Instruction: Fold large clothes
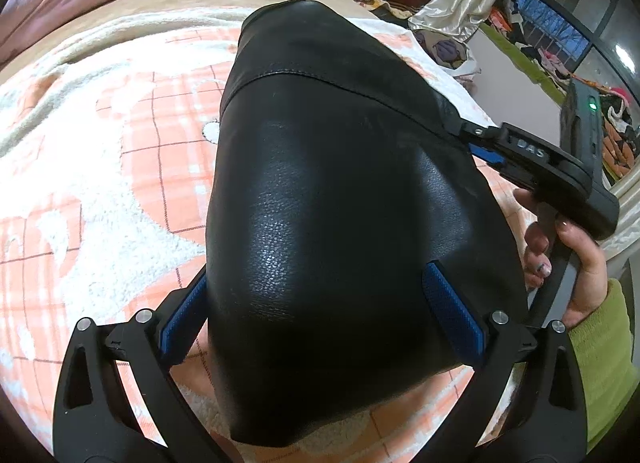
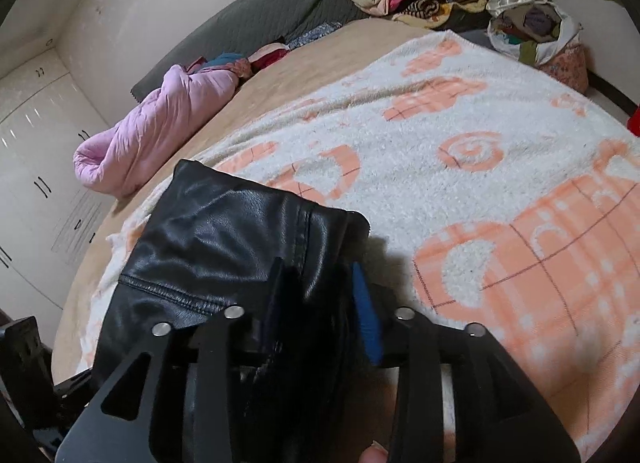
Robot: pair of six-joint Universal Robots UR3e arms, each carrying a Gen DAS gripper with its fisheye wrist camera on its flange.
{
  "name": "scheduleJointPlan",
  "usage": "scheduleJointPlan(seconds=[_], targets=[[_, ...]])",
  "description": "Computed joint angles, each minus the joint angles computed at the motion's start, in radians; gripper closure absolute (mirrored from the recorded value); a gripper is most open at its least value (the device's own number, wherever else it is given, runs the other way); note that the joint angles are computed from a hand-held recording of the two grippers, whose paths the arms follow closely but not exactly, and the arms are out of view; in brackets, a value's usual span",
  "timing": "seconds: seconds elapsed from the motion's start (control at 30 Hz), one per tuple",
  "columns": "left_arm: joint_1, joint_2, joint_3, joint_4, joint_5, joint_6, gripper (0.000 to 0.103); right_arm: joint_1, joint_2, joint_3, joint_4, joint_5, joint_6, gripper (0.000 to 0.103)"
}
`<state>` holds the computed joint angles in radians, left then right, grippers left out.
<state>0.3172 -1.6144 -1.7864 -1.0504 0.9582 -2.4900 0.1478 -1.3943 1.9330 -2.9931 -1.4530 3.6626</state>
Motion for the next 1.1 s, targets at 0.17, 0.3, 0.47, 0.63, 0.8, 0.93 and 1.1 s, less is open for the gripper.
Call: scheduleJointPlan(seconds=[0.17, 0.3, 0.47, 0.63, 0.8, 0.93, 1.1], targets=[[-0.004, -0.001, 0.009, 0.009, 0.008, -0.018, 0.009, 0.038, -0.040, 0.000, 0.024, -0.053, 0.007, 0.049], [-0.001, 0.017, -0.002, 0.007, 0.011, -0.018, 0.009, 0.084, -0.062, -0.013, 0.050, -0.110, -0.009, 0.036], [0.006, 0.044, -0.017, 0.008, 0.016, -0.018, 0.009, 0.123, -0.093, 0.009, 0.053, -0.162, 0.001, 0.026], [0.029, 0.099, -0.064, 0.027, 0.006, -0.001, 0.009, 0.194, -0.164, 0.058, 0.038, -0.272, 0.013, 0.011], [0.104, 0.228, -0.156, 0.011, -0.065, 0.073, 0.009, 0.307, -0.226, 0.100, 0.026, -0.402, 0.030, 0.004], [0.166, 0.332, -0.224, -0.032, -0.104, 0.137, 0.009, 0.435, -0.251, 0.122, 0.040, -0.524, 0.062, 0.004], [0.276, 0.467, -0.308, -0.140, -0.152, 0.237, 0.009, 0.587, -0.247, 0.121, 0.101, -0.655, 0.108, 0.004]])
